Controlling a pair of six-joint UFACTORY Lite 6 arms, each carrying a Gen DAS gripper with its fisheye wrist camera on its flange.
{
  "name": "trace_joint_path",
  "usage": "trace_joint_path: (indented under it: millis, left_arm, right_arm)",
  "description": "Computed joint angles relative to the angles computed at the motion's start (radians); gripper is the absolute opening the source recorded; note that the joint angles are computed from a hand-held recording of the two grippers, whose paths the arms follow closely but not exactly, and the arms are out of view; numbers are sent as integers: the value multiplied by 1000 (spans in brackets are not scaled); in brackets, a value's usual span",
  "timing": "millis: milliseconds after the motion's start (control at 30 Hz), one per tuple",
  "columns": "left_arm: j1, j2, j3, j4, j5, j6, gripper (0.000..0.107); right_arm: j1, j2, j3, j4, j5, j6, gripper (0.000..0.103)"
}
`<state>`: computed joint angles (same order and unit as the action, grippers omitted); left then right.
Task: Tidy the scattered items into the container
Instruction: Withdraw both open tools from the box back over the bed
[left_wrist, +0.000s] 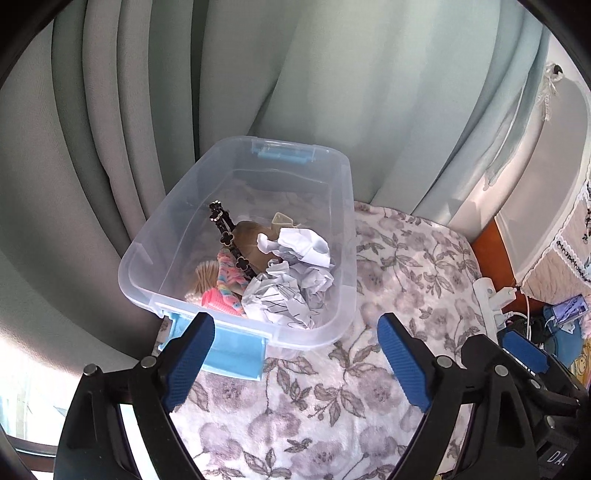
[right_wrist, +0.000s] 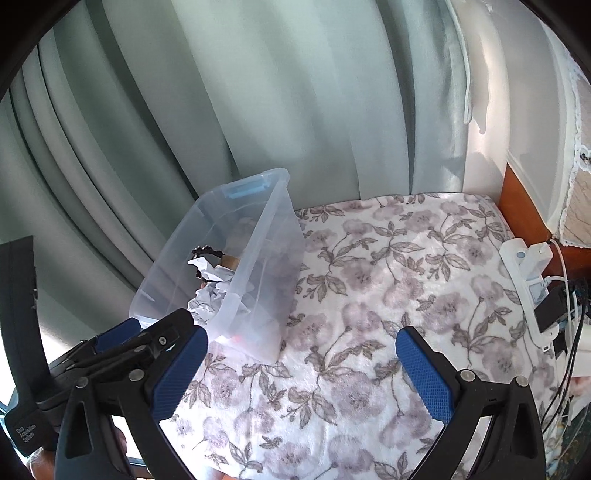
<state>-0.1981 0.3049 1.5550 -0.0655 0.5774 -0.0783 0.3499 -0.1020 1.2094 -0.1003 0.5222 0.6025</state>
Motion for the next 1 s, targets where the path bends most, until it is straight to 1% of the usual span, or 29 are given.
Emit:
trace_joint_path:
  millis: [33, 67, 133, 400, 633, 867, 1000]
  left_arm:
    - [-7, -3, -3, 12, 4, -10, 92]
    - [-14, -6, -6, 32, 6, -29, 97]
    - [-22, -22, -25, 47, -3, -45, 101]
    - [-62, -74, -93, 115, -24, -98, 101]
    - [-86, -130, -163, 152, -43, -119, 101]
    - [-100, -182, -206, 214, -32, -168, 101]
    - [-110, -209, -208, 258, -17, -197, 101]
  right_arm:
    - [-2, -14, -15, 3, -2, -2, 103]
    - [-4, -27, -30, -1, -4, 3, 103]
    - [-7, -57, -62, -14, -11, 21, 103]
    - [-10, -140, -153, -23, -11, 44, 103]
    - [3, -210, -207, -55, 20, 91, 103]
    - [37, -255, -228, -93, 56, 154, 103]
    - [65, -264, -203, -145, 102, 206, 103]
